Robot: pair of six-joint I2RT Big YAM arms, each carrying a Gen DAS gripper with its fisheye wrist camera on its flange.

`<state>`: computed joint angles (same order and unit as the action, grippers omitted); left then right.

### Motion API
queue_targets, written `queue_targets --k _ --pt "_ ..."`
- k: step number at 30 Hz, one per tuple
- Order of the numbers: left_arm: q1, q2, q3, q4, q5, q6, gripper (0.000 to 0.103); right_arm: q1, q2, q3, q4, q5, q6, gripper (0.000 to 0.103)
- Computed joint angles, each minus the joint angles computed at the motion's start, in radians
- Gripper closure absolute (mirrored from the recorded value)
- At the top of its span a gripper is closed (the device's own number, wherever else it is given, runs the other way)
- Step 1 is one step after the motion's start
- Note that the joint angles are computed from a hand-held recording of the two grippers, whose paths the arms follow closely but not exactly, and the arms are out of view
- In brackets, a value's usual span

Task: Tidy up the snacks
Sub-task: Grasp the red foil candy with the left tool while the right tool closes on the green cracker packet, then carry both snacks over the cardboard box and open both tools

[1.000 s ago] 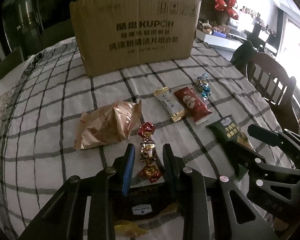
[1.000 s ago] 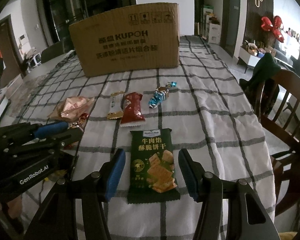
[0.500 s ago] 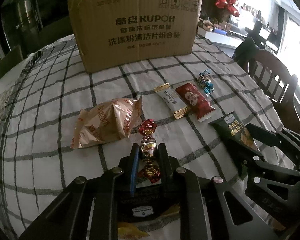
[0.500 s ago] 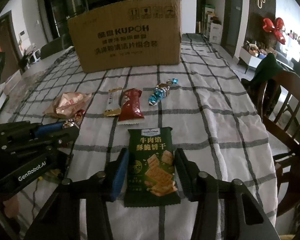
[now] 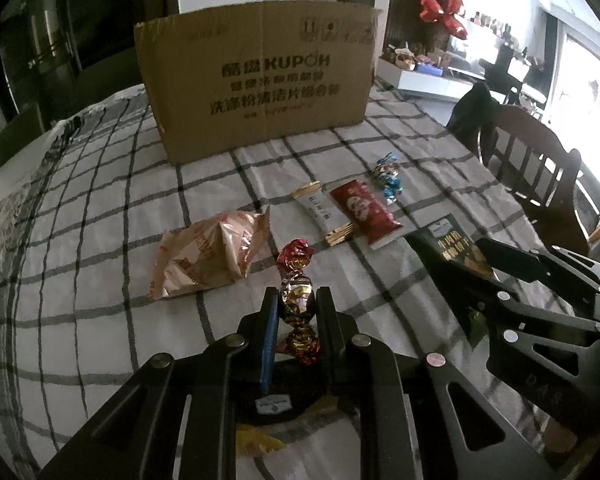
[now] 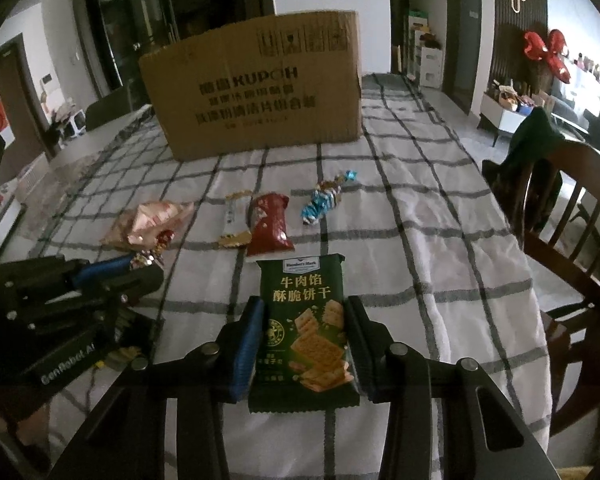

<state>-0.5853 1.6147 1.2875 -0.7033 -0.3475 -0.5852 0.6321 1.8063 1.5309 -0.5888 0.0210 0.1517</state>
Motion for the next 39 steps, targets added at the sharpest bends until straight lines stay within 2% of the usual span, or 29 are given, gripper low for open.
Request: queue_targets --k 8,16,28,35,39 --pt "-0.02 -0.058 -0.012 0.006 -0.043 -0.003 0.084 0.005 -0.044 -0.01 0.026 -0.016 0.004 0.061" --pt "-0.048 -0.12 -0.018 0.005 -0.118 0.003 0.084 0.015 -0.095 -0.021 0.072 -0.011 0.007 0.061" --pt "-0.069 -0.177 -0.002 0.044 -0.244 0.075 0.084 0.02 -0.14 -0.014 0.13 -0.012 0.014 0.061" --pt "-0.037 -0.182 0.027 0.083 -0.238 0.128 0.084 0.014 -0.119 0.036 0.143 -0.026 0.024 0.061" --pt "-0.016 -0.174 0.051 0.108 -0.238 0.165 0.084 0.007 -0.082 0.106 0.124 -0.049 0.03 0.061"
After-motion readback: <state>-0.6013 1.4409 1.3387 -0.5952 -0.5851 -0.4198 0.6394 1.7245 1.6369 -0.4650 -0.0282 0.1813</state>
